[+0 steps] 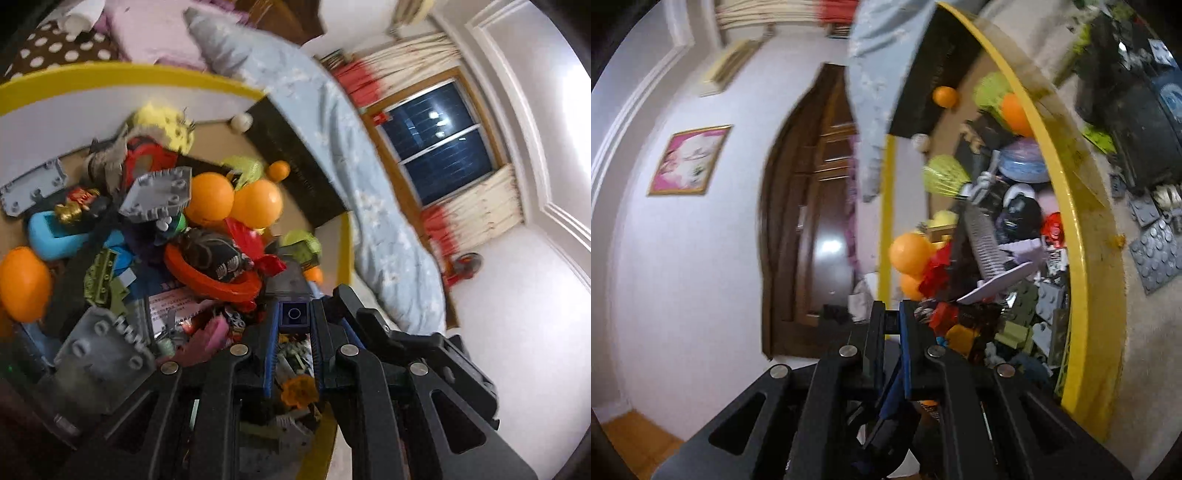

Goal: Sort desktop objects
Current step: 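Carry the dark blue brick with the left tool over the yellow box, then open the left tool to drop the brick into the box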

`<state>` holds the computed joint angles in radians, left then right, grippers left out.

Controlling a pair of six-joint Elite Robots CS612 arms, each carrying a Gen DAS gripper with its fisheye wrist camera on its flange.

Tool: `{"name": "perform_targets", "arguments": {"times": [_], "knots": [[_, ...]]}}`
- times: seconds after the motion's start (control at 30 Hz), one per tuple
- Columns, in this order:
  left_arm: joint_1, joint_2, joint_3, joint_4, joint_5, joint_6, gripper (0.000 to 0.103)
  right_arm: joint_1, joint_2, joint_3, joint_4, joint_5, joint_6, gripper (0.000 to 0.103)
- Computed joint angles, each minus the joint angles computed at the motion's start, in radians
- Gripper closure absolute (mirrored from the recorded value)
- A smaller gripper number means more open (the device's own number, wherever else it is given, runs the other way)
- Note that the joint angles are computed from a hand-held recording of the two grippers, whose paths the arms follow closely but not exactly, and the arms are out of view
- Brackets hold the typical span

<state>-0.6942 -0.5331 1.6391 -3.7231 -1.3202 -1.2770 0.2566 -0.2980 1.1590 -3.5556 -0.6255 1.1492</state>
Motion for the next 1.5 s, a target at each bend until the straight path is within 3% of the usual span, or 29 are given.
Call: {"name": "perform_targets", "arguments": {"times": [0.17, 0.23, 0.3, 0.4, 0.47, 0.53, 0.63, 0.73, 0.83, 1.0, 1.33, 1.5], "knots": [[0.022, -0.014, -0.041, 0.210, -0.048, -0.091, 0.085, 0.009, -0.040, 0.000, 0.282, -0.039, -0.138, 0.095], [0.034, -0.016, -0.069, 0.329, -0.080, -0.131, 0.083, 0.014, -0.059, -0.014, 0.473, -0.063, -0.227, 0.095], [0.040, -0.008, -0.073, 0.314, -0.092, -0.175, 0.086, 0.020, -0.068, -0.031, 0.597, -0.096, -0.280, 0.094], [0.046, 0.008, -0.068, 0.234, -0.106, -0.253, 0.082, 0.018, -0.057, -0.060, 0.650, -0.084, -0.281, 0.088], [0.042, 0.024, -0.066, 0.170, -0.076, -0.297, 0.077, 0.016, -0.042, -0.080, 0.629, -0.053, -0.308, 0.073], [0.034, 0.031, -0.068, 0.146, -0.038, -0.308, 0.074, 0.012, -0.029, -0.088, 0.558, -0.019, -0.303, 0.048], [0.029, 0.026, -0.066, 0.149, -0.027, -0.284, 0.071, 0.011, -0.027, -0.085, 0.505, -0.009, -0.306, 0.030], [0.021, 0.017, -0.056, 0.137, 0.023, -0.267, 0.060, 0.011, -0.039, -0.069, 0.482, -0.006, -0.325, 0.022], [0.011, 0.006, -0.047, 0.138, 0.072, -0.242, 0.049, 0.012, -0.044, -0.066, 0.489, 0.003, -0.342, 0.021], [-0.003, -0.024, -0.035, 0.184, 0.133, -0.142, 0.018, 0.013, -0.051, -0.058, 0.469, -0.016, -0.341, 0.020], [-0.075, -0.072, -0.008, 0.237, 0.447, 0.044, 0.011, 0.010, -0.062, -0.033, 0.355, 0.057, -0.326, 0.019], [-0.099, -0.086, -0.006, 0.303, 0.550, 0.119, 0.009, 0.005, -0.098, 0.013, 0.350, 0.049, -0.378, 0.019]]}}
